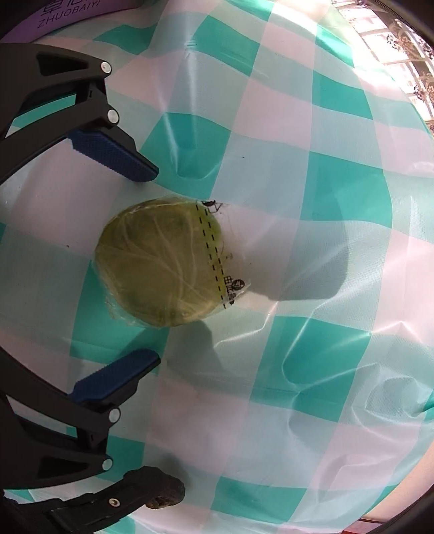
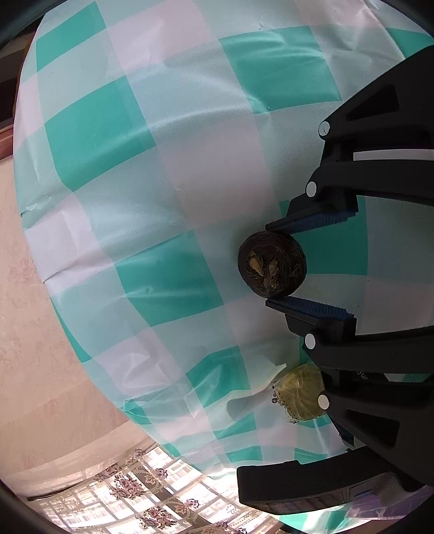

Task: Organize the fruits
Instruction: 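Grasp the last plastic-wrapped cabbage half with the left gripper, then carry the cabbage with the left gripper over the box while the right carries the dark fruit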

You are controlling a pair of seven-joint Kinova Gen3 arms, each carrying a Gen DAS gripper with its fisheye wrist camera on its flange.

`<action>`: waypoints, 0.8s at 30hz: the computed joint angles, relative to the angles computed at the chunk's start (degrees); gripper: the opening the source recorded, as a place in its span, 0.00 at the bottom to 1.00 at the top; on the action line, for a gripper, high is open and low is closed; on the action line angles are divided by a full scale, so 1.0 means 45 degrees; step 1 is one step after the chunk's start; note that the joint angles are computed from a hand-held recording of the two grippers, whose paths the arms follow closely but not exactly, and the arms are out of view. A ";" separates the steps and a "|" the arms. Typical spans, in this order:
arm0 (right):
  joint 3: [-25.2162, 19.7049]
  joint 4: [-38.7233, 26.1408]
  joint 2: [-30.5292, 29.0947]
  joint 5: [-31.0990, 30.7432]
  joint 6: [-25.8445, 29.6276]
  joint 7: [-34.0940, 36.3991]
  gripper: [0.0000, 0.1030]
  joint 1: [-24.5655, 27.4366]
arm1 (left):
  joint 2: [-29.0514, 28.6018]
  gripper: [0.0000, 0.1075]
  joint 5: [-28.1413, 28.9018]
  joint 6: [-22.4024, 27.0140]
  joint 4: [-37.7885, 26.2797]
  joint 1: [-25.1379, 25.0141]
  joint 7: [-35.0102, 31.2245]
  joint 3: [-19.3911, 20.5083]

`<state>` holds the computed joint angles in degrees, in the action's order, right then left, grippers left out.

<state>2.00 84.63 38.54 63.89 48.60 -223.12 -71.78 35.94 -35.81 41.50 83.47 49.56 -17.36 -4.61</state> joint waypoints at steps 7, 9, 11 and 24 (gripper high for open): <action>0.0070 -0.0341 0.0325 0.0133 -0.0214 0.0045 0.37 0.0008 | -0.0096 0.83 -0.0187 -0.0405 -0.0107 -0.0098 0.0090 -0.0300; 0.0098 -0.0396 0.0343 0.0025 -0.0268 0.0135 0.37 0.0026 | -0.0430 0.56 -0.0838 -0.1234 0.0571 -0.0062 0.0756 -0.0351; 0.0117 -0.0720 0.0462 -0.0136 -0.0334 0.0472 0.37 0.0120 | -0.0705 0.56 -0.1026 -0.1853 0.1078 -0.0006 0.1111 -0.0560; 0.0678 -0.0234 0.0296 0.0021 -0.0744 -0.0401 0.37 -0.0219 | -0.3379 0.55 -0.4025 -0.3904 0.5483 0.2263 0.6433 -0.2567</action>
